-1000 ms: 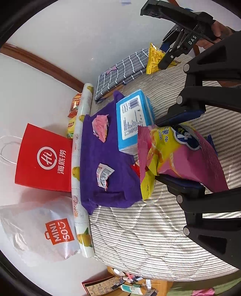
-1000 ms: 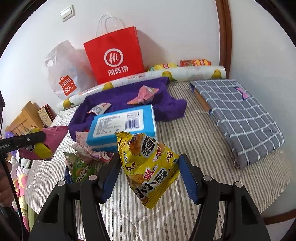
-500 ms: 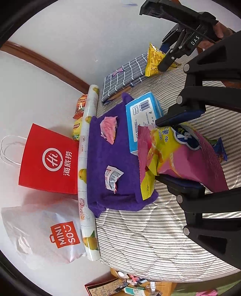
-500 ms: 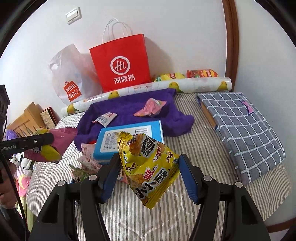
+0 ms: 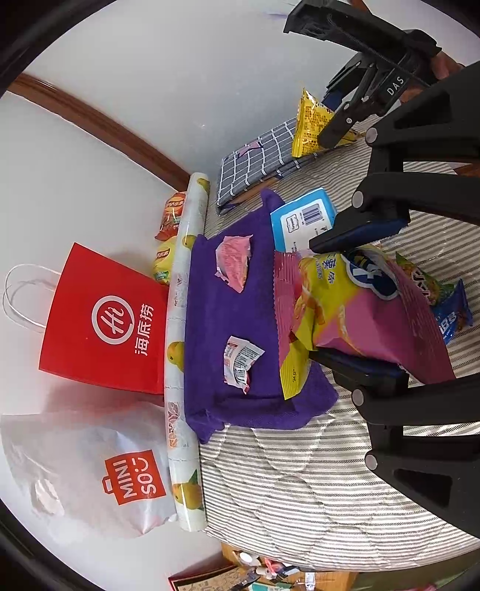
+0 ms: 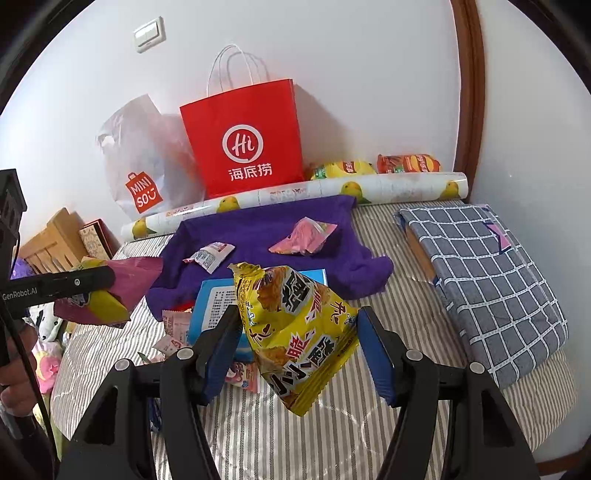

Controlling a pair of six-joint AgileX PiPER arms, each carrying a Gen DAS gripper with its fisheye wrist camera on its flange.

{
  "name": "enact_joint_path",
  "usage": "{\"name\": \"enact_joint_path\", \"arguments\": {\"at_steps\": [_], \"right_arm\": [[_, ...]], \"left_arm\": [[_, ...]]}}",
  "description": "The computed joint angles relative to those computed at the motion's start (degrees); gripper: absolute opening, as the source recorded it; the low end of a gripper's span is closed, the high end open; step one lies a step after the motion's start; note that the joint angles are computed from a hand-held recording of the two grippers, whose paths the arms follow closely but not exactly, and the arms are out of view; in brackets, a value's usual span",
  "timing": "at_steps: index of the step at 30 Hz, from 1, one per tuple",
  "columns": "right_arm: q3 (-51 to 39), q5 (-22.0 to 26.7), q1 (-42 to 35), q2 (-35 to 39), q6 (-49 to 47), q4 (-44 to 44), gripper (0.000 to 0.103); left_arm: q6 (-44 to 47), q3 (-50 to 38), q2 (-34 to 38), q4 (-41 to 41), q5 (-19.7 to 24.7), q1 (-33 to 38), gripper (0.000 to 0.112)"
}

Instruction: Organize snacks

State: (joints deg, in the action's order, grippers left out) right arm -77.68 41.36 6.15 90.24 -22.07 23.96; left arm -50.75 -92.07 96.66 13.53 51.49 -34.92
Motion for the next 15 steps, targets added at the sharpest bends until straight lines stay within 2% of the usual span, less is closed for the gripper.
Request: {"name": "enact_joint_path", "arguments": {"at_steps": [15], "right_arm": [[-3.8,0.1,1.3,3.5,2.1,-2.9,0.063]], "left_arm": [[2.0,-0.8,1.2,-1.6,-0.7,2.3,0.049]]}}
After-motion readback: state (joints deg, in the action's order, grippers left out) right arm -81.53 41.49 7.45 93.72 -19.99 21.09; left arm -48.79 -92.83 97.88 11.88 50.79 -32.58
